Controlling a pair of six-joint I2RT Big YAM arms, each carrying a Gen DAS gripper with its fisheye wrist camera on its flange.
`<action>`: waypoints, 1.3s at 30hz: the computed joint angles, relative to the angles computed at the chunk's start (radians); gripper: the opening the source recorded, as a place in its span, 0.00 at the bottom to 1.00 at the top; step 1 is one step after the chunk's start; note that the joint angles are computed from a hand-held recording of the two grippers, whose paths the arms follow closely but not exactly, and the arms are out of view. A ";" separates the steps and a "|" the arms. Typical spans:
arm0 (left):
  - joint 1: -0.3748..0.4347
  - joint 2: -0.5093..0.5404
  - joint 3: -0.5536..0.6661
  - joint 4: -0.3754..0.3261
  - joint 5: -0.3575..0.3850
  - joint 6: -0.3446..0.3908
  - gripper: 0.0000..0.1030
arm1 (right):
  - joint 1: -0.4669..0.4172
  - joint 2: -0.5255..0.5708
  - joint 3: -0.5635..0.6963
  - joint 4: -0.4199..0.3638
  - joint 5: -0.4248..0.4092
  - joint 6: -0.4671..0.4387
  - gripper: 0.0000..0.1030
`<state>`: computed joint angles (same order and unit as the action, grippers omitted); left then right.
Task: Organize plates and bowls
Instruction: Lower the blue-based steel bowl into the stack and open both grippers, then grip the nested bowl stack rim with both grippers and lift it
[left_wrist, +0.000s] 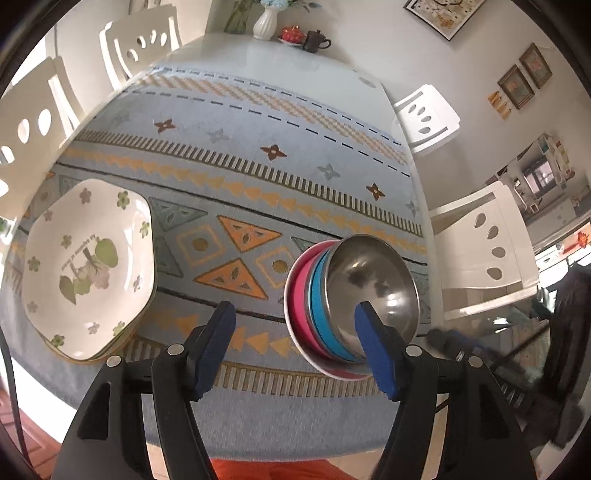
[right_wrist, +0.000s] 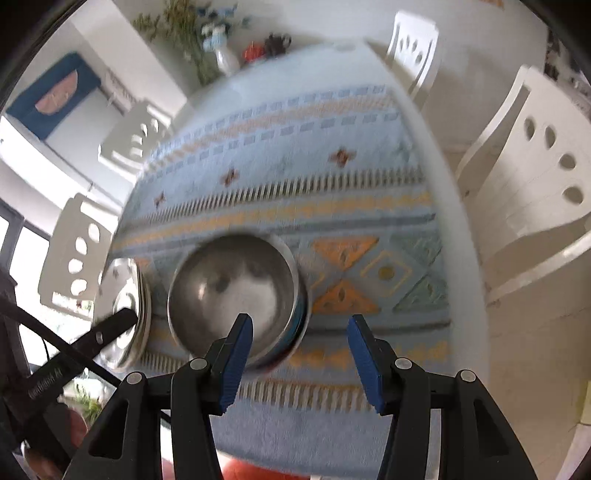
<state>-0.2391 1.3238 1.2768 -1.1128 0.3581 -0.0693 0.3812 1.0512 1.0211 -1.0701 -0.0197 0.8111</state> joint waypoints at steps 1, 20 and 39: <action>0.009 0.005 0.007 -0.006 0.023 0.008 0.63 | 0.010 -0.007 -0.008 0.006 0.004 0.008 0.50; -0.009 0.241 0.149 -0.180 0.120 0.323 0.65 | 0.086 0.053 -0.017 0.031 0.133 0.327 0.51; 0.020 0.367 0.271 -0.331 0.195 0.546 0.64 | 0.179 0.030 -0.044 0.097 0.266 0.580 0.51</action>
<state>-0.2190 1.6912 1.5479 -1.4438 0.5535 0.4769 0.5603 1.0812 0.9770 -0.9727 0.2458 1.3909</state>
